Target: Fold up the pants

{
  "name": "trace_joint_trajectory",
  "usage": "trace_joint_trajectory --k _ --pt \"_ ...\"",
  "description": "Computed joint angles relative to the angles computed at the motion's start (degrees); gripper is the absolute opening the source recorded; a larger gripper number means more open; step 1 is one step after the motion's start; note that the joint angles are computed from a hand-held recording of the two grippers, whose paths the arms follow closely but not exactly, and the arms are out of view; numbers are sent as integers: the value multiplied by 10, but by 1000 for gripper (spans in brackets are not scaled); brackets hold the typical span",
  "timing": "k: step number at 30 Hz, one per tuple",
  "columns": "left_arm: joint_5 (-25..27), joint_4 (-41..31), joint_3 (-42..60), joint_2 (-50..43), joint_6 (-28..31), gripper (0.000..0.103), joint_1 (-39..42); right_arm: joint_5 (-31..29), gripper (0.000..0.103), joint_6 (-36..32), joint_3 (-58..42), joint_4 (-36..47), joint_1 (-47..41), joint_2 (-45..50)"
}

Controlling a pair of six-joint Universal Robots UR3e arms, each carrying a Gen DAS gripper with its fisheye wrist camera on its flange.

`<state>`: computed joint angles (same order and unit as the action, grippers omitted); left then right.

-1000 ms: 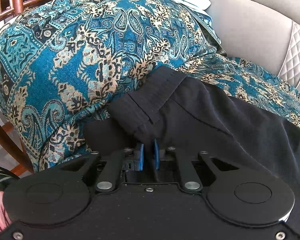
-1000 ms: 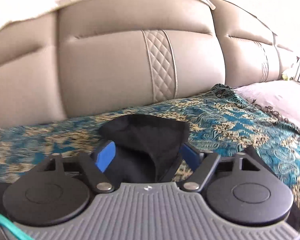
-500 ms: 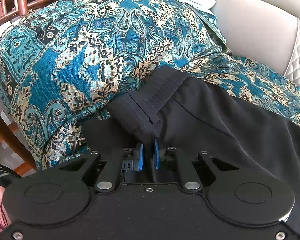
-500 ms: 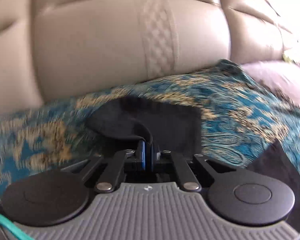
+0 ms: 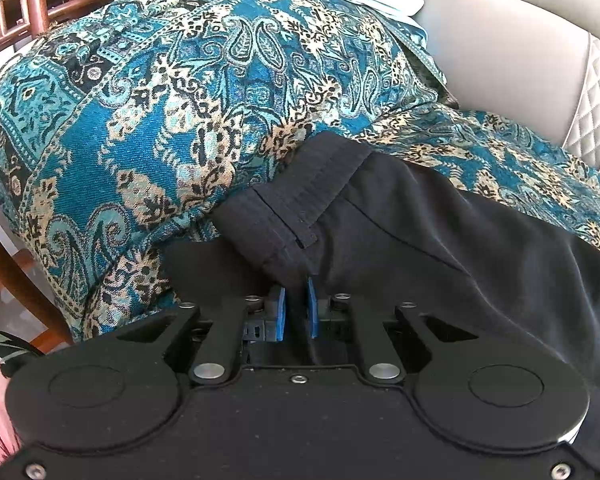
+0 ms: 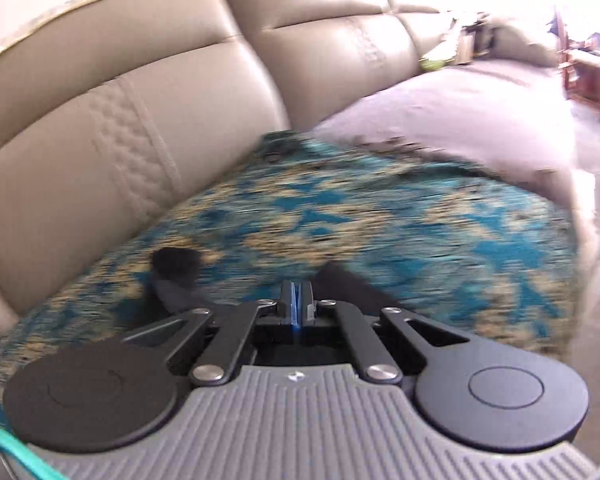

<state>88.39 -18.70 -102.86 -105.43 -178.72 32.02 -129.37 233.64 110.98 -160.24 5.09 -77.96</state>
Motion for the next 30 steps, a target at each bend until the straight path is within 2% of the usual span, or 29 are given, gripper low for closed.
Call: trace_joint_trajectory --k 2,3,4,6,7,8,9,11,13,14,18,19,20,21,22,24,25,28,30 --pt "-3 -3 0 2 4 11 2 15 3 -2 57 -4 -14 -50" --pt "-5 -5 0 3 7 11 3 30 7 -20 93 -31 -23 -73" --pt "-6 -6 0 3 9 11 4 46 14 -36 124 -68 -30 -86" --pt "-5 -6 -1 3 9 11 3 78 21 -72 171 -159 -44 -92" --pt "-4 -6 -1 3 9 11 2 84 46 -90 183 -205 -43 -82" --pt "-1 -5 0 2 8 11 0 82 55 -107 182 -235 -36 -67" --pt "4 -4 0 1 5 11 -3 81 69 -130 175 -262 -28 -48" --pt "15 0 1 -2 0 11 -10 74 78 -192 134 -291 -6 2" --pt "25 5 1 -4 -2 11 -15 66 86 -233 84 -279 7 46" --pt "28 6 3 -6 -1 11 -16 59 87 -246 56 -265 13 70" --pt "35 6 6 -9 -1 11 -18 54 87 -277 -56 -164 11 148" --pt "38 7 6 -9 -3 11 -20 47 82 -276 -78 -150 10 166" --pt "40 9 5 -10 -4 11 -22 45 72 -264 -96 -134 7 178" --pt "43 11 5 -11 -5 11 -24 53 49 -246 -102 -128 0 181" --pt "46 15 4 -11 -6 11 -26 50 15 -215 -103 -128 -3 181" --pt "49 19 2 -11 -12 8 -27 30 9 -129 -115 -78 -7 169" --pt "50 19 2 -10 -13 6 -28 28 9 -100 -105 -85 -10 159" --pt "44 17 1 -4 -18 3 -24 -6 8 -34 -86 -41 -8 125" --pt "31 13 -1 3 -18 3 -16 -5 8 -4 -58 -15 -15 88"
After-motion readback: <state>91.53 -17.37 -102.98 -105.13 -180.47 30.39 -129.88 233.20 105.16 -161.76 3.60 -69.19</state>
